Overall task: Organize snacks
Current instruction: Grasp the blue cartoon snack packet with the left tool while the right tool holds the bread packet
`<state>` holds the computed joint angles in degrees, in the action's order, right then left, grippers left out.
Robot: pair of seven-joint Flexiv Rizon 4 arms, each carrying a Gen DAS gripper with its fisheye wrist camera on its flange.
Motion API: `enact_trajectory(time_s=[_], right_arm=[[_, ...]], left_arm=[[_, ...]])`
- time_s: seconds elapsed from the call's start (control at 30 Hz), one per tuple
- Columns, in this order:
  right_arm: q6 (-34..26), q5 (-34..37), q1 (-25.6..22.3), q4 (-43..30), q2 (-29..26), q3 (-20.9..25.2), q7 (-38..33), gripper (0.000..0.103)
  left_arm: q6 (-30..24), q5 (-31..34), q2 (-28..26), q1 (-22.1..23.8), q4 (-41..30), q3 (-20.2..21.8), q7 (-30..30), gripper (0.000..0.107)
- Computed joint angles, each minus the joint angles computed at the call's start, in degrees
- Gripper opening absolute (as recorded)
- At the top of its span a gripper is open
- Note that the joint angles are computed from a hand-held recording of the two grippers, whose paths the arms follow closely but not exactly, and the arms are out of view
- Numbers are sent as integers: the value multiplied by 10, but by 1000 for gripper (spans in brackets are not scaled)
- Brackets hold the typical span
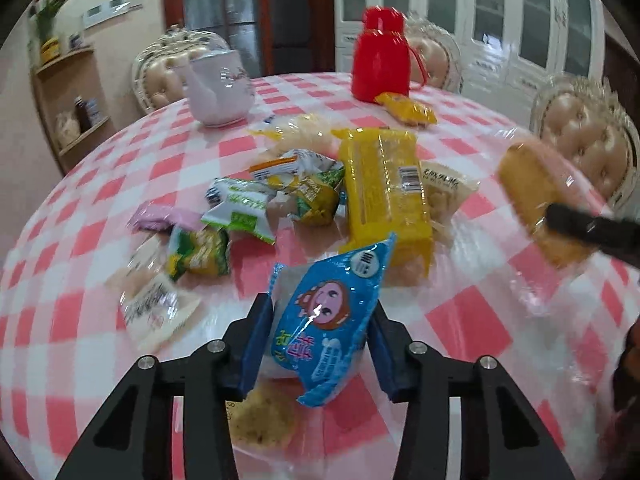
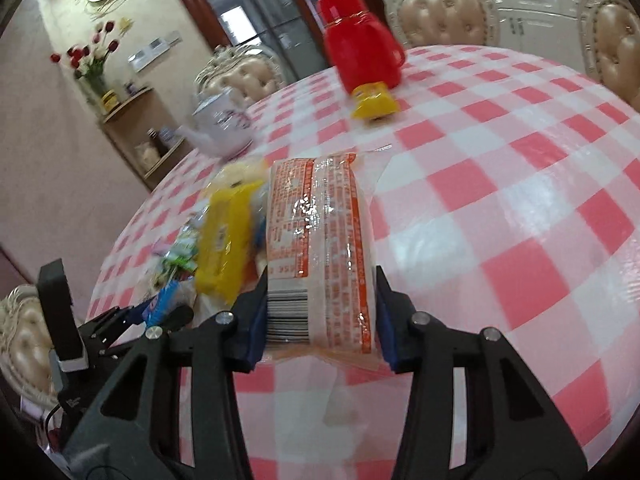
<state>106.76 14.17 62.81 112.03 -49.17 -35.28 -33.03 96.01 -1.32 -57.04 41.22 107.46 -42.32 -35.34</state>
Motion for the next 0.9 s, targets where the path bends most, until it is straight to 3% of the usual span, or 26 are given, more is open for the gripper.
enact_trajectory(time_s=[0.13,0.3,0.57,0.7,0.77,0.83,0.9], right_arm=[[-1,-18,1,-11,-1,9,-15,49],[7,-19,12,-13,0,27,-33,49],[37,-3,11,-20,5,66,-67,49],[27,1,15,-32,4,74,-84,49],[23,-5,6,-40,3,88,-87,49],[19,-10,-2,-45,3,99,-88,49],[14,-13,-3,-46,3,99,-89,49]], left_arm=[[26,1,-9,78,57,-58,-43,43],[51,40,-28,149,99,-93,-92,40],[63,103,-40,214,133,-116,-119,35],[55,125,-35,221,134,-110,-114,35],[51,121,-13,197,130,-84,-110,42],[61,108,10,156,122,-42,-114,69],[52,95,13,129,107,-20,-119,71]])
